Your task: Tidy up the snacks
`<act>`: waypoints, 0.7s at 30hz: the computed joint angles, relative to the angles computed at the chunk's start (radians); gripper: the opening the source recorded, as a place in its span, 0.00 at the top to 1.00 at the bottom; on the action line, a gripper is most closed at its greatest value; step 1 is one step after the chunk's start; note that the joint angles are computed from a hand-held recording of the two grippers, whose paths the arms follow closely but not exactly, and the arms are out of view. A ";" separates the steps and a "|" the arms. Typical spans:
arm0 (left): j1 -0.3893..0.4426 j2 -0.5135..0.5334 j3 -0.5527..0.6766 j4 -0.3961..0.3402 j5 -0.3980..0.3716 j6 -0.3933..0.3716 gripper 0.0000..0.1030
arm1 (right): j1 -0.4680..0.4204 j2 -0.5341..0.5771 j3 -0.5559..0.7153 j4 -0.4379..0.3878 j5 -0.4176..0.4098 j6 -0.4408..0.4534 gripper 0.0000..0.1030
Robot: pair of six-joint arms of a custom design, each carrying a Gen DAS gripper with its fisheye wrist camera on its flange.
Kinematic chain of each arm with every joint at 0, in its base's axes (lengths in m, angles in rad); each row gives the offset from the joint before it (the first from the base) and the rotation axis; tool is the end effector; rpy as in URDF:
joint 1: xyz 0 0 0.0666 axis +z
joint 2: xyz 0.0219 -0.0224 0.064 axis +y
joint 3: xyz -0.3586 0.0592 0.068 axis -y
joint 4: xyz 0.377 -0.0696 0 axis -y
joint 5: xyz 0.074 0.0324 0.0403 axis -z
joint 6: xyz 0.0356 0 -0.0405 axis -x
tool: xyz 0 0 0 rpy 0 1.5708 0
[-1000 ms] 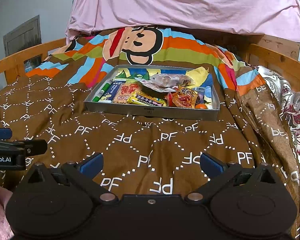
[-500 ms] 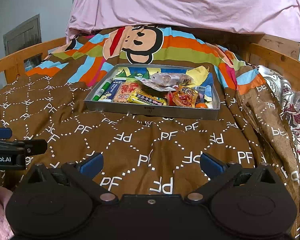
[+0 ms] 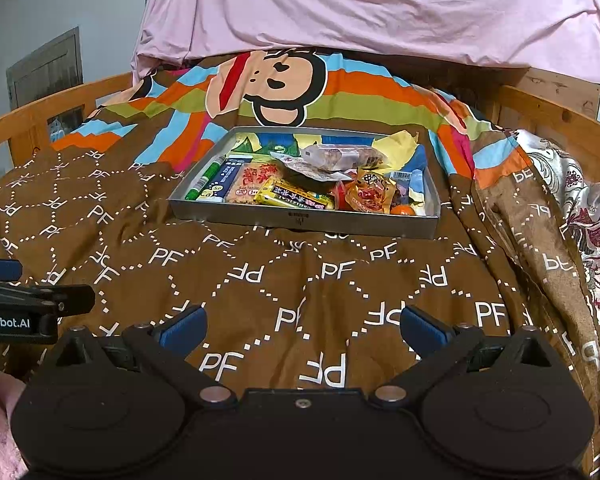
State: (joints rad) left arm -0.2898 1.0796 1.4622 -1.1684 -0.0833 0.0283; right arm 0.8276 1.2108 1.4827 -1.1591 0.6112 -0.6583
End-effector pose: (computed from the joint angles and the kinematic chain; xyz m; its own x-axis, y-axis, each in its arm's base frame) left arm 0.3263 -0.0946 0.5420 -0.6841 0.1746 -0.7082 0.2091 0.9771 0.0388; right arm 0.2774 0.2711 0.5113 -0.6339 0.0507 -0.7718 0.0379 0.9987 0.0344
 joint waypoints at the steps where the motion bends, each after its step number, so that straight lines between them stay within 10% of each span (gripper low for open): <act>1: -0.001 0.000 0.001 -0.002 -0.004 -0.003 0.01 | 0.002 -0.003 -0.003 -0.001 0.001 -0.001 0.01; 21: -0.008 0.003 0.006 -0.001 -0.021 -0.013 0.00 | 0.004 -0.004 -0.013 0.001 0.000 -0.005 0.01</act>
State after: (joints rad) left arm -0.2977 1.0827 1.4685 -1.1690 -0.1045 0.0157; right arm 0.8321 1.2065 1.4700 -1.1584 0.6113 -0.6631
